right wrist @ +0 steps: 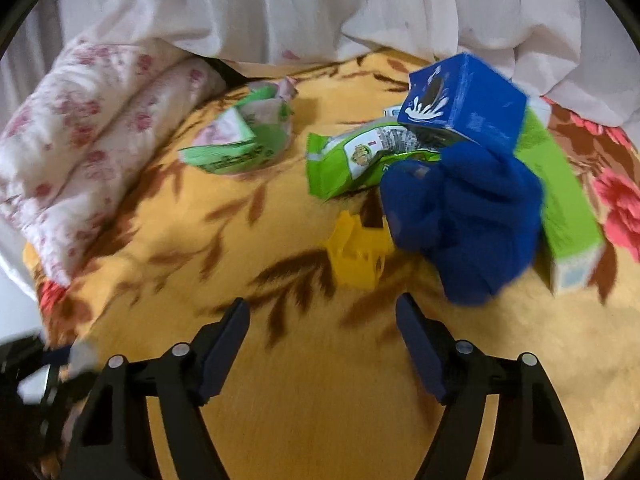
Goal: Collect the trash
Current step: 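Grasp the yellow plastic piece with the right tool while the left tool holds the cap, then carry the cap and yellow piece to the orange bin and release both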
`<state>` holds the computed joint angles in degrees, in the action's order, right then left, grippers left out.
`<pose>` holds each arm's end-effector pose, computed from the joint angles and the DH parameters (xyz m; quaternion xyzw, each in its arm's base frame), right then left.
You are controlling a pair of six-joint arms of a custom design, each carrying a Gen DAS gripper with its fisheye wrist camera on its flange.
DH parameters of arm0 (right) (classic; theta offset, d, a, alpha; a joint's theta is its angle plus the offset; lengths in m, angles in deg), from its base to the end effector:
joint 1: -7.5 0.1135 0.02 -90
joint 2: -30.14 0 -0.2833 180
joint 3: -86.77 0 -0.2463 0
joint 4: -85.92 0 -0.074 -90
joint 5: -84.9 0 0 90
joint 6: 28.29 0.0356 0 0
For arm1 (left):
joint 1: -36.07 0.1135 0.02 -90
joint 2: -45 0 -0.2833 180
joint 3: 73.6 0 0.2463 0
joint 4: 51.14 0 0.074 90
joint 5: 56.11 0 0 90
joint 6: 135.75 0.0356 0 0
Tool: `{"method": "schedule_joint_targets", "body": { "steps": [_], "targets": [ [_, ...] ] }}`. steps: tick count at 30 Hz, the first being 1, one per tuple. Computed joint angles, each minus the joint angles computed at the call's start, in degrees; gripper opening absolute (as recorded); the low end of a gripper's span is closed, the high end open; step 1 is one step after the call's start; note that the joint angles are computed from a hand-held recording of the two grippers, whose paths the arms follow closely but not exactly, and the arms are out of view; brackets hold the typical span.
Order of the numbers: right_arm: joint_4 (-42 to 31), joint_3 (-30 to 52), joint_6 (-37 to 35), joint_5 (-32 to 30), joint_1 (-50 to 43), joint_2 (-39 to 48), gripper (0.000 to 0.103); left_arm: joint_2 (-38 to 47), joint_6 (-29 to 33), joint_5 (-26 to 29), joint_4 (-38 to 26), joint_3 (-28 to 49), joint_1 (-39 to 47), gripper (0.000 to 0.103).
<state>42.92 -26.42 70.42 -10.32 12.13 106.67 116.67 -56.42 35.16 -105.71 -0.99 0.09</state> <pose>0.2619 0.0245 0.2603 0.0191 0.9465 0.0799 0.3121 0.1955 -0.1429 0.2982 0.2115 0.9262 -0.1332 0.2824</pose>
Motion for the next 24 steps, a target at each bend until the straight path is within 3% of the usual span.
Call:
{"method": "schedule_joint_targets", "body": {
  "steps": [3, 8, 10, 16, 24],
  "targets": [
    [0.7, 4.4, 1.0, 1.8, 0.2, 7.4, 0.071, -1.6, -0.1, 1.4, -0.1, -1.2, 1.7, 0.031],
    [-1.2, 9.2, 2.9, 2.8, -0.1, 13.9, 0.047, -3.0, -0.1, 2.4, 0.0, -1.7, 3.3, 0.031],
    [-1.3, 8.5, 2.9, 1.8, -0.6, 12.7, 0.028, -3.5, 0.0, 2.6, -0.1, -1.8, 3.5, 0.031],
    [-4.3, 4.1, 1.6, -2.7, -2.5, 5.5, 0.028, -4.8, -0.6, 1.9, -0.2, -2.1, 1.8, 0.031],
    [-14.8, -1.4, -0.3, -6.1, -1.0, -14.5, 0.028, -6.9, -2.2, -0.2, -2.0, -1.7, -4.2, 0.031]
  ]
}}
